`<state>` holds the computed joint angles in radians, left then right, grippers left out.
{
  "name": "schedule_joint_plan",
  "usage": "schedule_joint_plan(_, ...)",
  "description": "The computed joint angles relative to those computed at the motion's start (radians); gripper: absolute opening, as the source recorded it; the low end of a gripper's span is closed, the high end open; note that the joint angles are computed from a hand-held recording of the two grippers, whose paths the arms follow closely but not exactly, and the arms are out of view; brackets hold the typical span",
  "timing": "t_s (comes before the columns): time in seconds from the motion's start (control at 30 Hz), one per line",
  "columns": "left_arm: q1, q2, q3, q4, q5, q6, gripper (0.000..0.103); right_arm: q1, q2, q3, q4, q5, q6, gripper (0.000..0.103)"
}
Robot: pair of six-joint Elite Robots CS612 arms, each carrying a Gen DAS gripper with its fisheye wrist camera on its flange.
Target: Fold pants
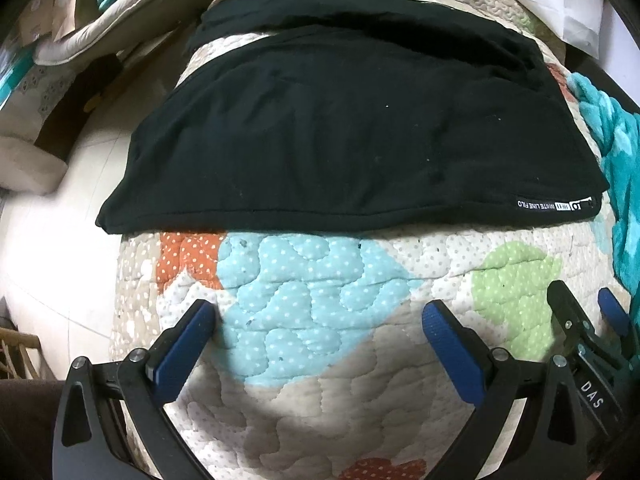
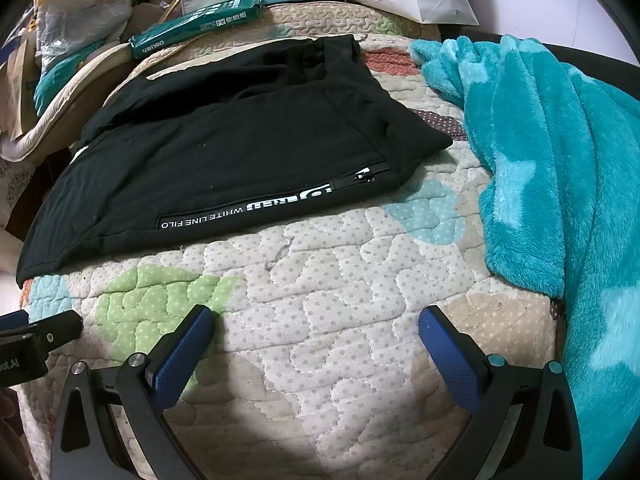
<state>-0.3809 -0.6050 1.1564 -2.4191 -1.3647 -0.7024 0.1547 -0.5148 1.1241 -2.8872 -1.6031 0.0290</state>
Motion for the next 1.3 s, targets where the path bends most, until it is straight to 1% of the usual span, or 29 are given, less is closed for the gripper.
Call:
schedule_joint_plan(0.07, -0.004, -0.004, 0.019, -0.038, 0.012, 0.018, 0.103, -0.001, -0.001, 0.001, 0.001, 0.005, -0.001, 0.103)
schedule_joint_plan(0.13, -0.010, -0.011, 0.054, -0.111, 0.035, 0.041, 0.103, -0.003, -0.002, 0.000, 0.007, 0.010, -0.007, 0.103)
schedule_joint_plan(0.2, -0.016, -0.015, 0.075, -0.152, 0.057, 0.053, 0.103, -0.004, -0.002, -0.004, 0.019, 0.015, -0.005, 0.103)
schedule_joint_plan(0.27, -0.021, -0.018, 0.089, -0.175, 0.071, 0.060, 0.103, -0.002, -0.001, -0.013, 0.038, 0.008, -0.001, 0.103)
schedule_joint_plan(0.43, -0.024, -0.024, 0.111, -0.207, 0.078, 0.067, 0.103, 0.002, 0.002, -0.038, 0.098, -0.014, 0.004, 0.103)
schedule_joint_plan(0.63, -0.034, -0.023, 0.128, -0.251, 0.115, 0.081, 0.103, 0.005, 0.005, -0.053, 0.129, -0.028, 0.001, 0.103)
schedule_joint_plan(0.7, -0.033, -0.025, 0.127, -0.241, 0.110, 0.079, 0.103, 0.004, 0.006, -0.056, 0.134, -0.025, -0.006, 0.103)
schedule_joint_plan(0.8, -0.024, -0.028, 0.121, -0.226, 0.073, 0.068, 0.103, 0.003, 0.009, -0.065, 0.144, -0.020, -0.026, 0.103)
schedule_joint_plan(0.87, -0.018, -0.033, 0.127, -0.243, 0.049, 0.052, 0.102, 0.001, 0.010, -0.078, 0.175, -0.010, -0.032, 0.103)
schedule_joint_plan(0.9, -0.014, -0.037, 0.135, -0.259, 0.037, 0.043, 0.097, -0.001, 0.009, -0.088, 0.207, -0.001, -0.031, 0.103)
schedule_joint_plan(0.93, -0.011, -0.043, 0.144, -0.277, 0.024, 0.036, 0.090, -0.004, 0.005, -0.091, 0.226, 0.013, -0.027, 0.101)
schedule_joint_plan(0.97, -0.006, -0.048, 0.151, -0.293, 0.008, 0.031, 0.086, -0.007, -0.001, -0.087, 0.233, 0.029, -0.021, 0.098)
schedule_joint_plan(1.0, 0.000, -0.054, 0.157, -0.309, -0.017, 0.026, 0.077, -0.011, -0.010, -0.079, 0.230, 0.052, -0.014, 0.094)
schedule_joint_plan(1.03, 0.009, -0.061, 0.165, -0.331, -0.049, 0.015, 0.069, -0.016, -0.020, -0.069, 0.223, 0.078, -0.007, 0.093)
schedule_joint_plan(1.07, 0.018, -0.071, 0.176, -0.355, -0.078, -0.004, 0.067, -0.021, -0.031, -0.059, 0.213, 0.106, -0.003, 0.092)
schedule_joint_plan(1.1, 0.027, -0.081, 0.185, -0.378, -0.100, -0.020, 0.063, -0.025, -0.041, -0.052, 0.202, 0.136, -0.004, 0.090)
schedule_joint_plan(1.13, 0.033, -0.088, 0.191, -0.398, -0.111, -0.023, 0.062, -0.030, -0.051, -0.048, 0.190, 0.174, -0.011, 0.088)
schedule_joint_plan(1.17, 0.038, -0.095, 0.194, -0.417, -0.113, -0.017, 0.062, -0.034, -0.057, -0.048, 0.179, 0.197, -0.021, 0.087)
schedule_joint_plan(1.23, 0.044, -0.109, 0.192, -0.436, -0.088, 0.012, 0.062, -0.039, -0.067, -0.055, 0.147, 0.241, -0.055, 0.087)
schedule_joint_plan(1.3, 0.053, -0.117, 0.177, -0.445, -0.064, 0.064, 0.062, -0.041, -0.066, -0.080, 0.129, 0.257, -0.097, 0.087)
